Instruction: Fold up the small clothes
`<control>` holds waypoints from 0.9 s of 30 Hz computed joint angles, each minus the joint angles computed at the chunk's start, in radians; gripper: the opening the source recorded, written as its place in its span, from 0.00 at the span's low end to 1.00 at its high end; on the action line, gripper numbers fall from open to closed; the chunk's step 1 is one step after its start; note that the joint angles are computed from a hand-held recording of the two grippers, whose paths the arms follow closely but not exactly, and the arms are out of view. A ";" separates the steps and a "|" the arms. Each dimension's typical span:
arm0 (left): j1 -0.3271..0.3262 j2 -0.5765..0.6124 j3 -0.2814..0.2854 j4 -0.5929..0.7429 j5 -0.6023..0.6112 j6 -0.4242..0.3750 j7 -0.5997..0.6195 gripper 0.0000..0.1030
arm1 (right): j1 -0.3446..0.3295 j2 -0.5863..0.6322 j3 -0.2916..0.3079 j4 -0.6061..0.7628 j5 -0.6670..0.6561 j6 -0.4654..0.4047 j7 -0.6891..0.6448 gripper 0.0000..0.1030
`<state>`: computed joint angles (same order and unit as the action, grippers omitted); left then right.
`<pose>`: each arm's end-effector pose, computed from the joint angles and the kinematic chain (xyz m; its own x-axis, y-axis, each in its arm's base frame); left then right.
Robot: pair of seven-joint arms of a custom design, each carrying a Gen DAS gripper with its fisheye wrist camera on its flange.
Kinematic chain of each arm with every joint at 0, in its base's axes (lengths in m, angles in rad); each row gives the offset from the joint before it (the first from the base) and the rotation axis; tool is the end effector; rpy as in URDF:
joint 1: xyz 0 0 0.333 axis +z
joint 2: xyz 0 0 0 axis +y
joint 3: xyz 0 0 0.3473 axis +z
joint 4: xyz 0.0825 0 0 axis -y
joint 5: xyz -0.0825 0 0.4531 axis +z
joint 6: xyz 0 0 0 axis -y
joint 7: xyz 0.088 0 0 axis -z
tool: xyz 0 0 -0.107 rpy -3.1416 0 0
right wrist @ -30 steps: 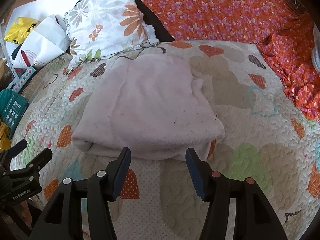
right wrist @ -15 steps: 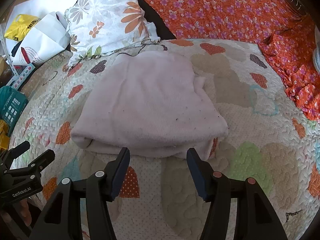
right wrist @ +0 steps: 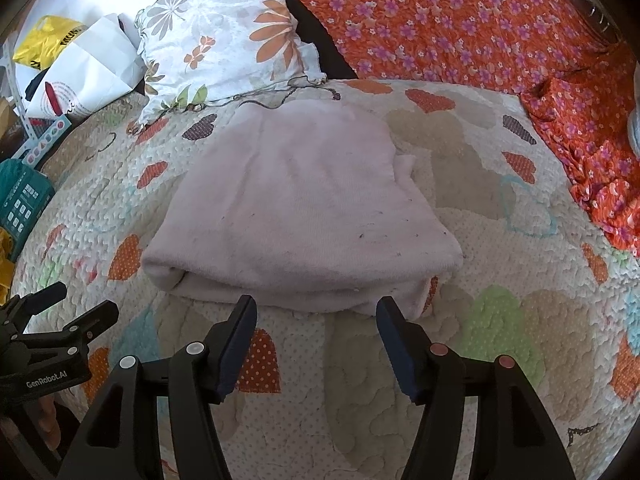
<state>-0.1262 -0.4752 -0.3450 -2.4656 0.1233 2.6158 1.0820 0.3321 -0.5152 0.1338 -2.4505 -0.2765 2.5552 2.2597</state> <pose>0.4403 -0.2403 0.5201 -0.0891 -0.9958 0.0194 -0.7998 0.0599 -0.5973 0.4316 0.2281 0.5524 -0.0042 -0.9956 -0.0933 -0.7881 0.0608 -0.6125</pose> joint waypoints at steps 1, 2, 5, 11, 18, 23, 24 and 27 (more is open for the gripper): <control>-0.001 0.002 0.001 0.001 -0.002 -0.003 0.000 1.00 | -0.001 0.000 0.001 0.001 -0.001 -0.001 0.000 0.65; -0.002 0.004 0.002 0.002 -0.004 -0.005 0.000 1.00 | -0.001 0.001 0.001 0.001 -0.002 -0.003 0.000 0.66; -0.005 0.008 0.005 0.005 -0.009 -0.011 0.001 1.00 | 0.000 0.004 0.001 0.003 -0.001 -0.007 -0.004 0.66; -0.011 0.011 0.011 0.006 -0.017 -0.016 0.008 1.00 | 0.002 0.005 0.001 0.003 0.000 -0.012 -0.008 0.66; -0.013 0.009 0.014 0.002 -0.024 -0.013 0.016 1.00 | 0.004 0.010 0.002 0.007 0.000 -0.018 -0.014 0.67; -0.015 0.009 0.014 0.004 -0.031 -0.017 0.016 1.00 | 0.004 0.010 0.004 0.007 -0.003 -0.020 -0.014 0.67; -0.016 0.009 0.014 0.004 -0.032 -0.018 0.016 1.00 | 0.004 0.010 0.005 0.007 -0.004 -0.020 -0.013 0.67; -0.017 0.008 0.015 0.004 -0.034 -0.020 0.017 1.00 | 0.004 0.010 0.005 0.008 -0.007 -0.022 -0.015 0.67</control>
<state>-0.1429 -0.4670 -0.3301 -2.4618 0.0893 2.5958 1.0991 0.3359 -0.5048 0.1392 -2.4430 -0.2835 2.5335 2.2451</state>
